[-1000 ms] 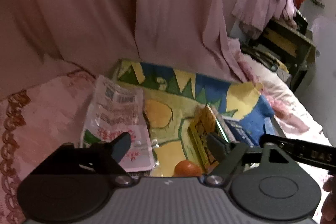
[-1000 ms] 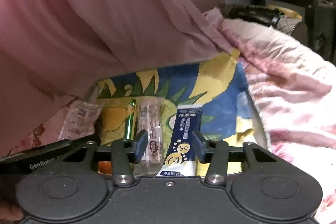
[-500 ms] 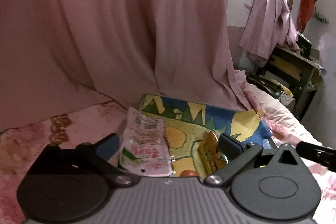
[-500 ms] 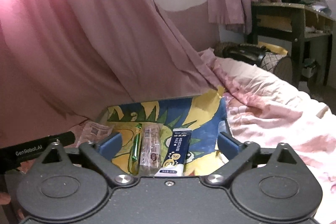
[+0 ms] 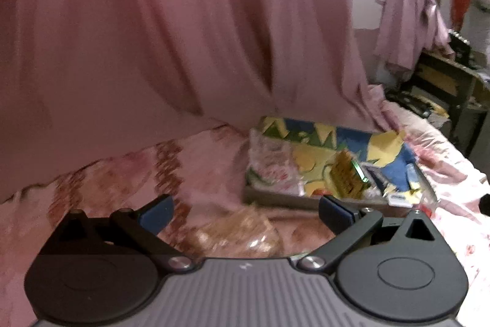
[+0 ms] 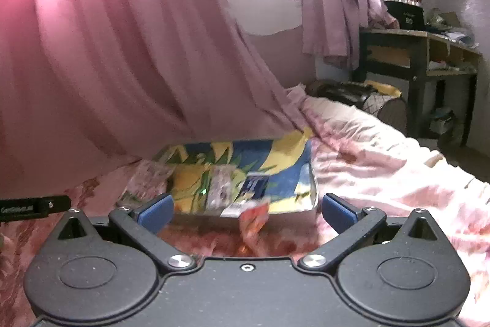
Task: Organize snacks
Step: 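Withdraw both tools from the box back over the remaining snacks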
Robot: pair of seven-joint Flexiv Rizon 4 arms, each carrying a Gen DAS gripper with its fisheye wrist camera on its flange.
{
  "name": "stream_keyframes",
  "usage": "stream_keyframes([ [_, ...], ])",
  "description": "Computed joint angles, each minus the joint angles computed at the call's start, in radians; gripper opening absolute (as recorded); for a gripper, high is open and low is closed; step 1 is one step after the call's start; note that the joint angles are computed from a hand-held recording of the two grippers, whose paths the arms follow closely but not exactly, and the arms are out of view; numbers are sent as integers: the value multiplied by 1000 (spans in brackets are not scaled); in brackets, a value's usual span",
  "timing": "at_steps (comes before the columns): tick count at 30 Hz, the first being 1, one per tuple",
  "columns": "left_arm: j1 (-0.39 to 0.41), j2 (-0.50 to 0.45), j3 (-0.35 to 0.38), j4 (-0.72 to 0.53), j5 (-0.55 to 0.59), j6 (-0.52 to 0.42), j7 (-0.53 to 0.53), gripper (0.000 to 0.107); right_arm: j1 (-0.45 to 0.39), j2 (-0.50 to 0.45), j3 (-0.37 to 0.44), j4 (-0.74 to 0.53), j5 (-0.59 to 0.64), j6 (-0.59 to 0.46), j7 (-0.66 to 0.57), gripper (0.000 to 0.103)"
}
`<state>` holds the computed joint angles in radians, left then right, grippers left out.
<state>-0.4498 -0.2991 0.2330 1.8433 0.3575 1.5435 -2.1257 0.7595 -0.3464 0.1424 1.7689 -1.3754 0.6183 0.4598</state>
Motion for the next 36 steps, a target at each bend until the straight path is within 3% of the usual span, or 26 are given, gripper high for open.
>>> stream_keyframes([
  [5, -65, 61, 57, 9, 124, -160, -112, 103, 33, -5, 29, -2, 73, -21, -21, 102],
  [9, -52, 103, 40, 24, 167, -253, -195, 103, 59, -10, 40, -5, 134, -33, -48, 102],
  [13, 24, 138, -32, 81, 88, -258, -155, 103, 81, -8, 45, 0, 167, -37, -44, 102],
  [19, 83, 174, -106, 105, 123, -284, -161, 103, 97, -18, 56, -4, 236, -23, -76, 102],
  [24, 141, 183, -183, 111, 109, -319, -105, 103, 115, -39, 54, -33, 296, -38, -139, 102],
  [36, 175, 174, -232, 84, 117, -405, -95, 103, 132, -72, 42, -75, 403, -30, -251, 102],
])
